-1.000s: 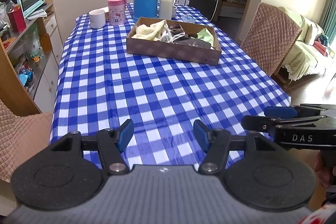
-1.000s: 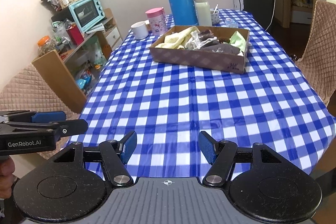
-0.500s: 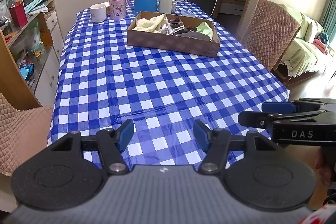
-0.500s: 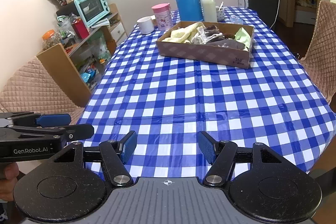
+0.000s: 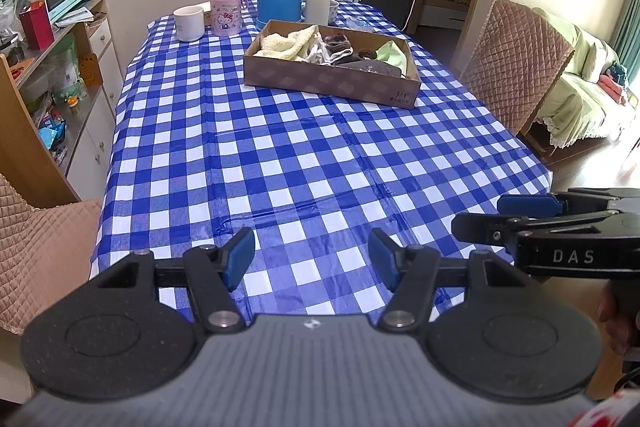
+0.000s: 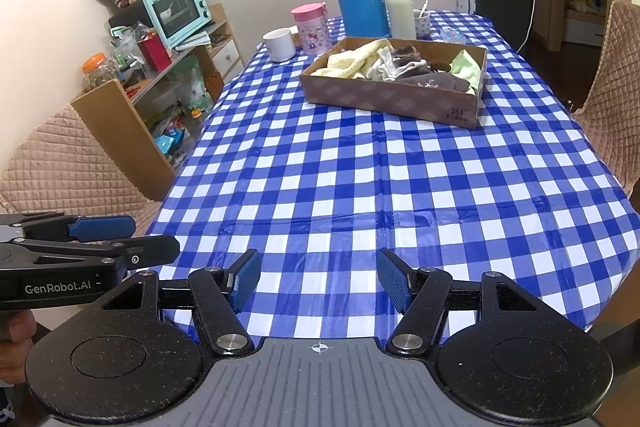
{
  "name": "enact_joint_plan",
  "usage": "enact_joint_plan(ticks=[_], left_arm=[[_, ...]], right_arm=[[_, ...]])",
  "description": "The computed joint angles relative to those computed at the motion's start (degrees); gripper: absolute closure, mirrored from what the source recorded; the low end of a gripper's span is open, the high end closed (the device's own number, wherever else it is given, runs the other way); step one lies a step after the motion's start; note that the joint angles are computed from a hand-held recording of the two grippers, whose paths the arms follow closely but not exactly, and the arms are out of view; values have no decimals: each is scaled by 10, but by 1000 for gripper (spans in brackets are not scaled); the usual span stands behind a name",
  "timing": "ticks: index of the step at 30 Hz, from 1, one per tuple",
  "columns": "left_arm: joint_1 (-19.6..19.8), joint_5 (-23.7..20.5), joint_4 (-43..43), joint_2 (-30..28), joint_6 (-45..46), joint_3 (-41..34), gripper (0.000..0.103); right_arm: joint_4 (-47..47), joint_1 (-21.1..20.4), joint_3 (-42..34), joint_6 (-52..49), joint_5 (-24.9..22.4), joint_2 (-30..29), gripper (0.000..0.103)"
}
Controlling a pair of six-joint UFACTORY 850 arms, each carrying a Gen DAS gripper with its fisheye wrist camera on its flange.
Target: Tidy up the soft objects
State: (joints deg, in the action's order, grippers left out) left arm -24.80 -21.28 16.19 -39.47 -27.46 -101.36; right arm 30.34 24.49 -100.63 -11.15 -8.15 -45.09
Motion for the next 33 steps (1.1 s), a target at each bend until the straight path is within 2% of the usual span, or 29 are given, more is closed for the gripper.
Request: enact_joint_plan(ticks=[33], left_arm=[[2, 1, -1, -2, 1, -2, 43]], right_arm=[[-15, -1, -8, 14, -4, -5, 38]])
